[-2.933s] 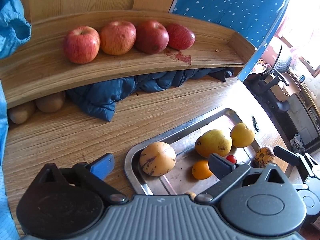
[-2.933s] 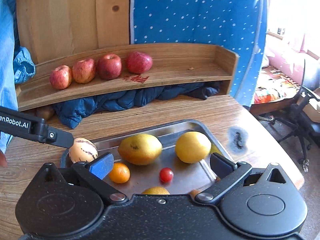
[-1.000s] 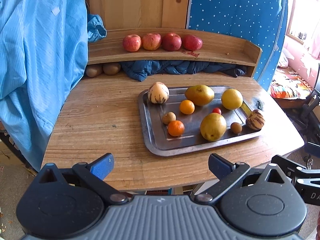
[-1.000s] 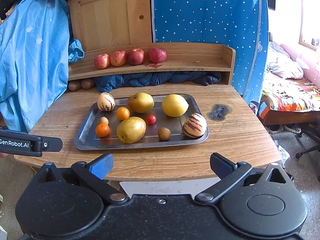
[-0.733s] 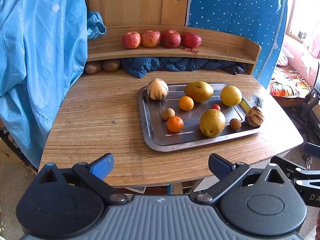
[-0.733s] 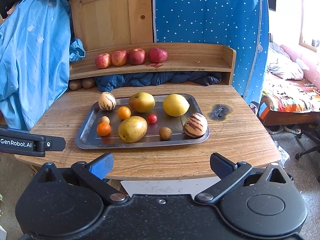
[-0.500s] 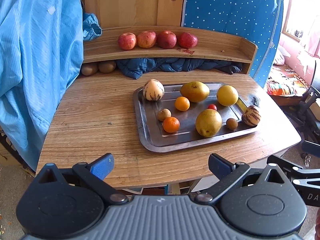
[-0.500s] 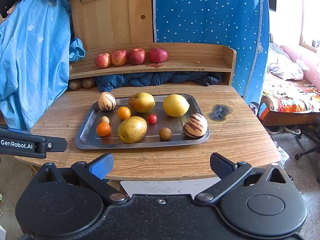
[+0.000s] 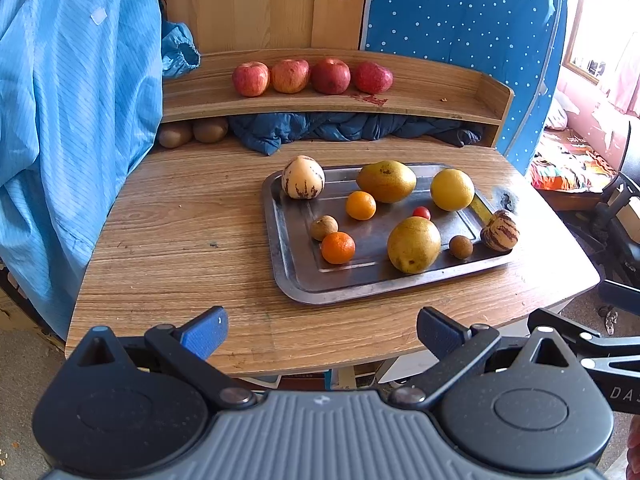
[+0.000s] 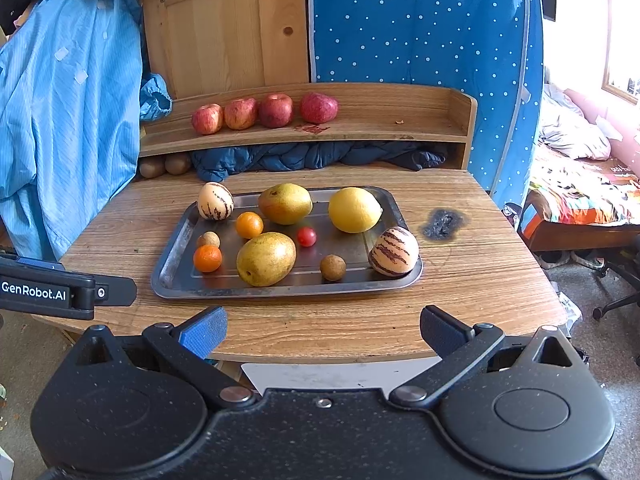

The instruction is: Organize fruits

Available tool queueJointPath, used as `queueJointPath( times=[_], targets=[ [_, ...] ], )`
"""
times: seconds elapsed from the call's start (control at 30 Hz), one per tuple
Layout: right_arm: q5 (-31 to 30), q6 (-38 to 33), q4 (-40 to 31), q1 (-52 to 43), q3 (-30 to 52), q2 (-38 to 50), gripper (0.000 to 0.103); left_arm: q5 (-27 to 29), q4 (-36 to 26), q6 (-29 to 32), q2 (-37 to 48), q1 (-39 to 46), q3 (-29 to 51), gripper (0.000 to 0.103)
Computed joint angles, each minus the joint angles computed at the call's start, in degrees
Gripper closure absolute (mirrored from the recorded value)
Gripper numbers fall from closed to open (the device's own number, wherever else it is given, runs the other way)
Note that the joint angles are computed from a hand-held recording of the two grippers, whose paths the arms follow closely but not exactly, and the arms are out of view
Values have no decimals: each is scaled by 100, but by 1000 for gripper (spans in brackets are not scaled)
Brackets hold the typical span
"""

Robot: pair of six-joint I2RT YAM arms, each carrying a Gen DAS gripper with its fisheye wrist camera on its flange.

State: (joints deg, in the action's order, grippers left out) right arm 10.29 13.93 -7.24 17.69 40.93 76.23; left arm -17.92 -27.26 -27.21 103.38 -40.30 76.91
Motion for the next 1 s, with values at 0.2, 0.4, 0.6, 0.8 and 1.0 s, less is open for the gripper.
queueJointPath(
  times=[0.2, 0.4, 0.6, 0.8, 1.0],
  targets=[
    [-24, -12, 0, -16, 4, 12, 1, 18, -29, 1, 63, 9, 71, 1],
    [-59, -25, 20, -51, 26, 67, 1, 46, -64, 15, 104, 8, 115, 1],
    [-99, -47, 56, -86, 16, 100, 1, 91, -93, 19, 135, 13, 152, 1],
    [-159, -75, 108, -142, 24, 172, 1, 98, -144, 11, 181, 5, 206, 1],
    [-161, -68, 96, -141, 36, 179, 1, 121, -188, 13, 232, 18, 272, 1]
  ],
)
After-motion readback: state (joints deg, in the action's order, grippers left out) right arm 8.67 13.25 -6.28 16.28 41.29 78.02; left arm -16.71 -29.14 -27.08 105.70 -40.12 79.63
